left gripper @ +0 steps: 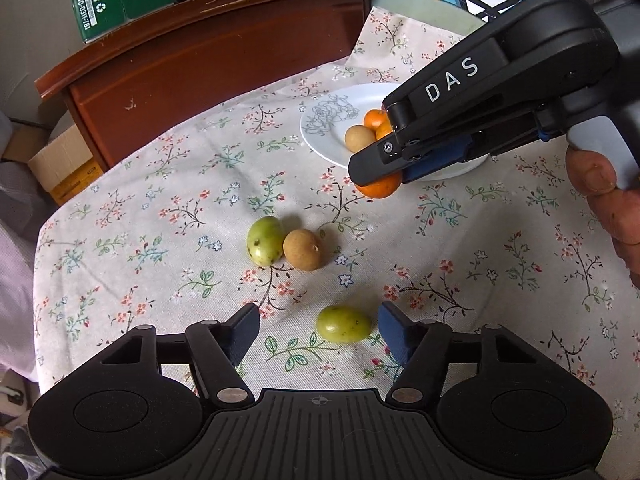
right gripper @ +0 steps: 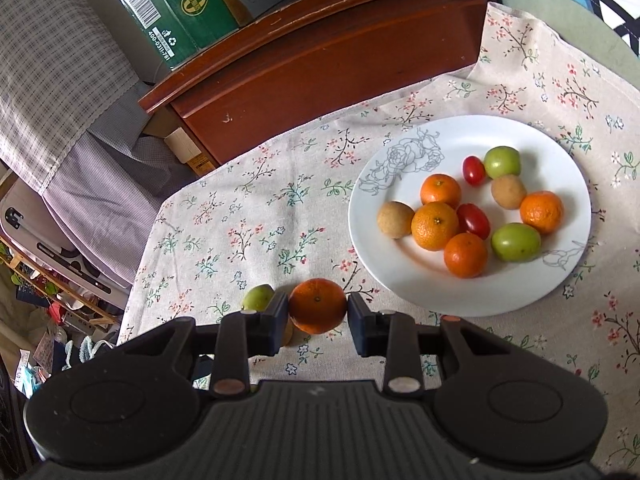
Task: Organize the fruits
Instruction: 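Carry the jujube and orange onto the plate and open both grippers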
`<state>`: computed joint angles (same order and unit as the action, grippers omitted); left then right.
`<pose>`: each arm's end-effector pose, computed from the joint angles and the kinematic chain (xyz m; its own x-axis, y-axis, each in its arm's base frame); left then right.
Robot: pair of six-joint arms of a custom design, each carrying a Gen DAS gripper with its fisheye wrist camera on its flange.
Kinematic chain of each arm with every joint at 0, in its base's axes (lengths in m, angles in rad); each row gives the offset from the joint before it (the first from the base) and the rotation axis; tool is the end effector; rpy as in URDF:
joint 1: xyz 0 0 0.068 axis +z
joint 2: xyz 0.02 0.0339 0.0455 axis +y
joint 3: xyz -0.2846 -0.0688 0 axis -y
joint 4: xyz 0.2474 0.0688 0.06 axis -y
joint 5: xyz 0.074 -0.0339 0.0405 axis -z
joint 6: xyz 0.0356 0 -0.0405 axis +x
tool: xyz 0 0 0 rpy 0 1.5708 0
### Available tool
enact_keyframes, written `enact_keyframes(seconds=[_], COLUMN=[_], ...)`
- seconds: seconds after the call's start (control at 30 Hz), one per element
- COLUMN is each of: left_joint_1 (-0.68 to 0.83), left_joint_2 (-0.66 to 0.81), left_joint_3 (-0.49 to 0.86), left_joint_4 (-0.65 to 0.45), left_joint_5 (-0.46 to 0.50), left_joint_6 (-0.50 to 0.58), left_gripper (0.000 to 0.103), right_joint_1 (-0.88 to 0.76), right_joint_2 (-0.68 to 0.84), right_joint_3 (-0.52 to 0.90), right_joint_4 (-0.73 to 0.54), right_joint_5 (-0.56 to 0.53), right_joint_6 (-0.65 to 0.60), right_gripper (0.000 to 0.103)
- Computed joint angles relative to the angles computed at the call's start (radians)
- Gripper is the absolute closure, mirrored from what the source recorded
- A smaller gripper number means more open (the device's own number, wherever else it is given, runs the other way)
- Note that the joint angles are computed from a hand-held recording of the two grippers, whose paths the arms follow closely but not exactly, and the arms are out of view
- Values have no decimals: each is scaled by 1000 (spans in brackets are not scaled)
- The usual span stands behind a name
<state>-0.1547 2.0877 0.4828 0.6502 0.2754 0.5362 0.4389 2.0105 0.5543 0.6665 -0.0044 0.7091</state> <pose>0.2700 -0.0519 0.0233 -0.5382 0.5815 -0.6101 0.6729 0.7323 0.1044 0.2771 0.1303 0.0543 -0.7664 0.3595 -0.5323 0.0939 0.8825 0.4608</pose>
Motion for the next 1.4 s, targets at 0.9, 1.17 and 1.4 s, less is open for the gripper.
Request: enact_keyframes(seconds=[0.9,1.17,1.4], left_joint_1=[4,-48,-113], left_joint_2=[-165,-138,18], left_joint_3=[37,172,365], left_joint_4=[-98,-129,-176], left_joint_5=[141,155,112], left_joint_6=[-154,-316,-457], left_gripper=[75,75,75], right_joint_1=[-213,-291,-323], right_joint_2=[-257,-239,-143], right_joint_3=[-68,-39,0], right_joint_4=[-95,-121,-133], right_joint_5=[21,-2,-55], right_joint_6=[-28,-33,43], right_gripper=[70,70,70])
